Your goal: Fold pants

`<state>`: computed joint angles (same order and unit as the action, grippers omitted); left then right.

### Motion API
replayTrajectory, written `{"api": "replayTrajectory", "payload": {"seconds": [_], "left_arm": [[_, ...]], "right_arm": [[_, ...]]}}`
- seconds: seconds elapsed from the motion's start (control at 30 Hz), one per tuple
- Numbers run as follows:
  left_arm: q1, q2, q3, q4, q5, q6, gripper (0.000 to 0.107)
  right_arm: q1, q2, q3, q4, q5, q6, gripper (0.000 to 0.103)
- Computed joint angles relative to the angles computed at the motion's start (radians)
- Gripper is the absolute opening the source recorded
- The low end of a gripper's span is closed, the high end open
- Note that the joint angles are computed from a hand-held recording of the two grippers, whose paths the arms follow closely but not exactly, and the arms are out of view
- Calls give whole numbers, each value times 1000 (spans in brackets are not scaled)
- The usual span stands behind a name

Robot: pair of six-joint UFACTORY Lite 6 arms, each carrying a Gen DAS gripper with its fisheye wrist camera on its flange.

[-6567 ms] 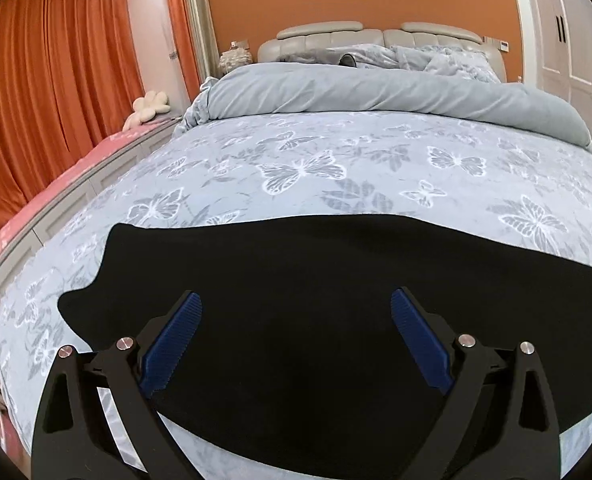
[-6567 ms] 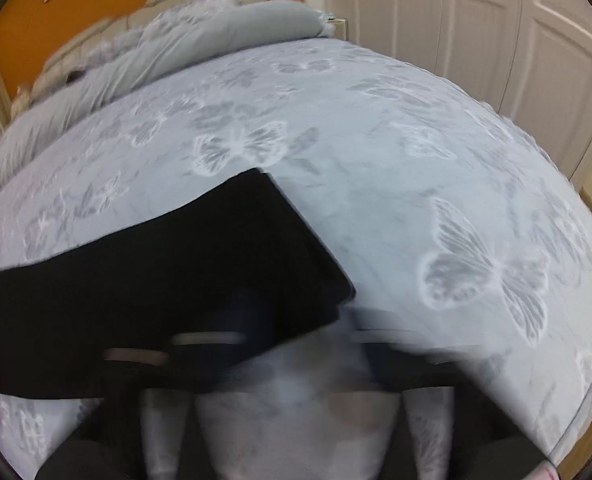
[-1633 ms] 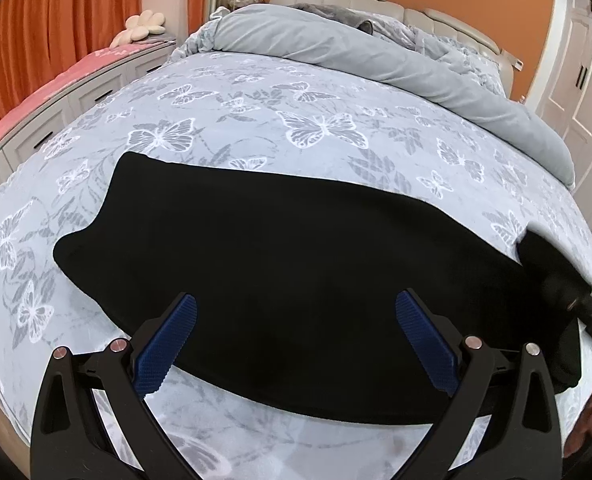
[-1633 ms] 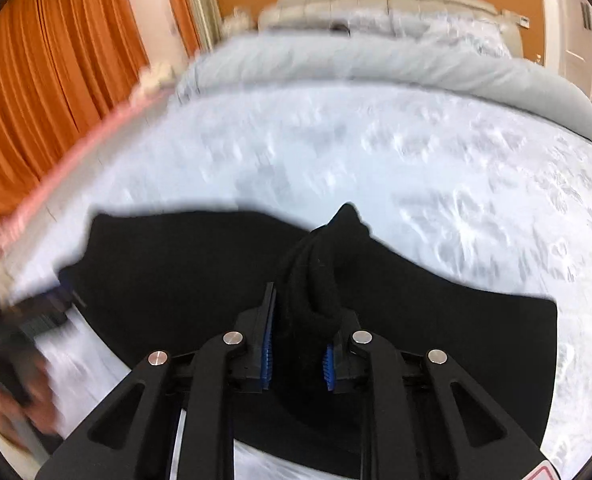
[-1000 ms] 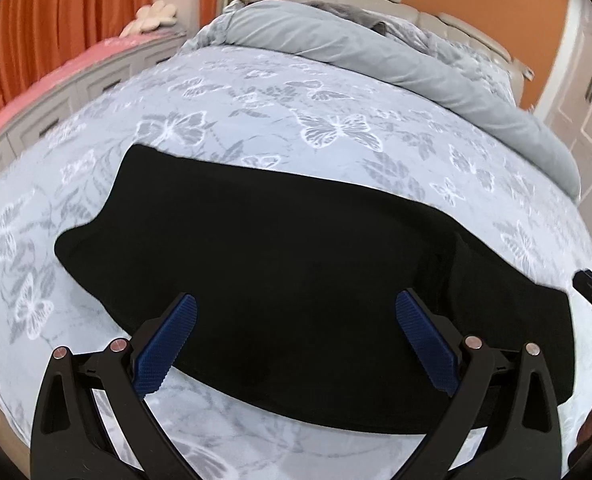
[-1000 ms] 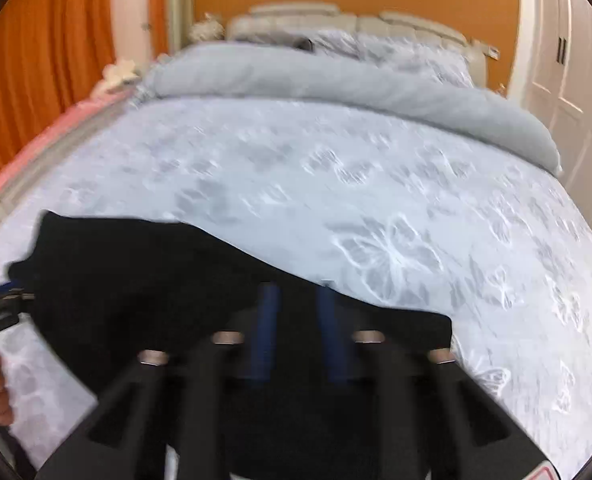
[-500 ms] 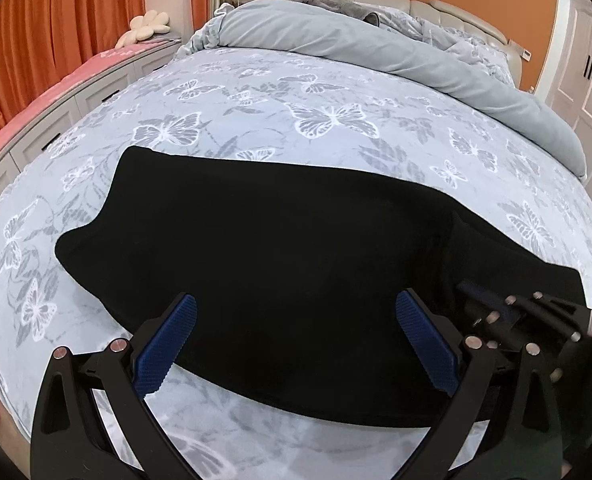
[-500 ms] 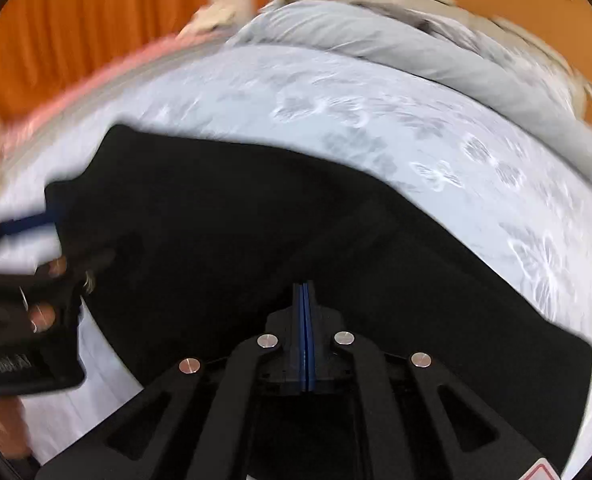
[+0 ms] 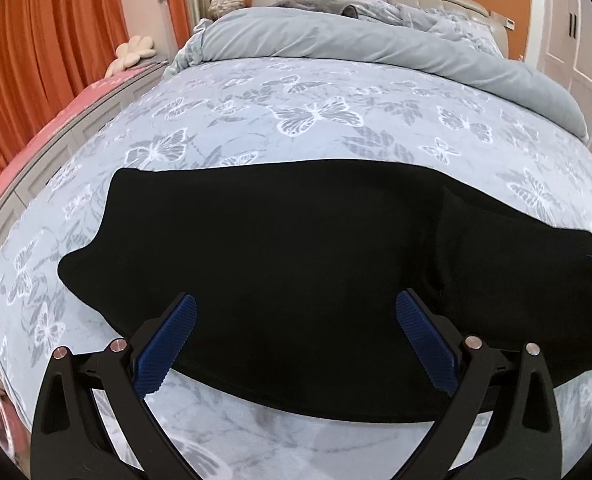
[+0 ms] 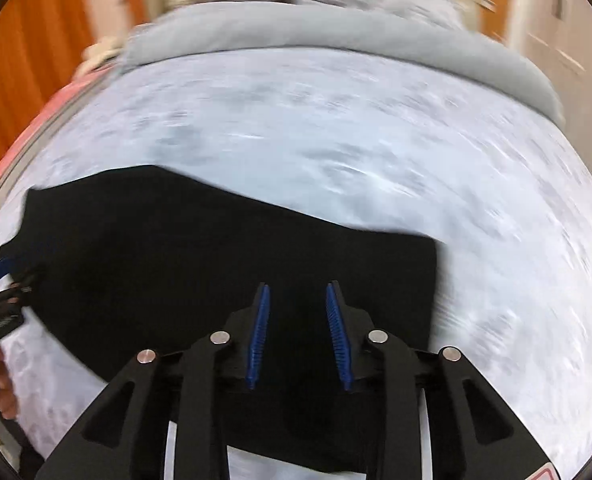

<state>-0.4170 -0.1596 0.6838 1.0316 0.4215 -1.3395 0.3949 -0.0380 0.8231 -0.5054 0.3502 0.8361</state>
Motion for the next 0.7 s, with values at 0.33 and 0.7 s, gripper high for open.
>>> {"api": "replayTrajectory", "payload": {"seconds": [0.33,0.7], "left_arm": [[-140,96,43,130,112,-149,98],[-31,89,27,-137,-210,115,98]], "right_arm": [[-103,-249,-245,102,-47,-206,33],[-224,-365,-323,390,7,-572,75]]}}
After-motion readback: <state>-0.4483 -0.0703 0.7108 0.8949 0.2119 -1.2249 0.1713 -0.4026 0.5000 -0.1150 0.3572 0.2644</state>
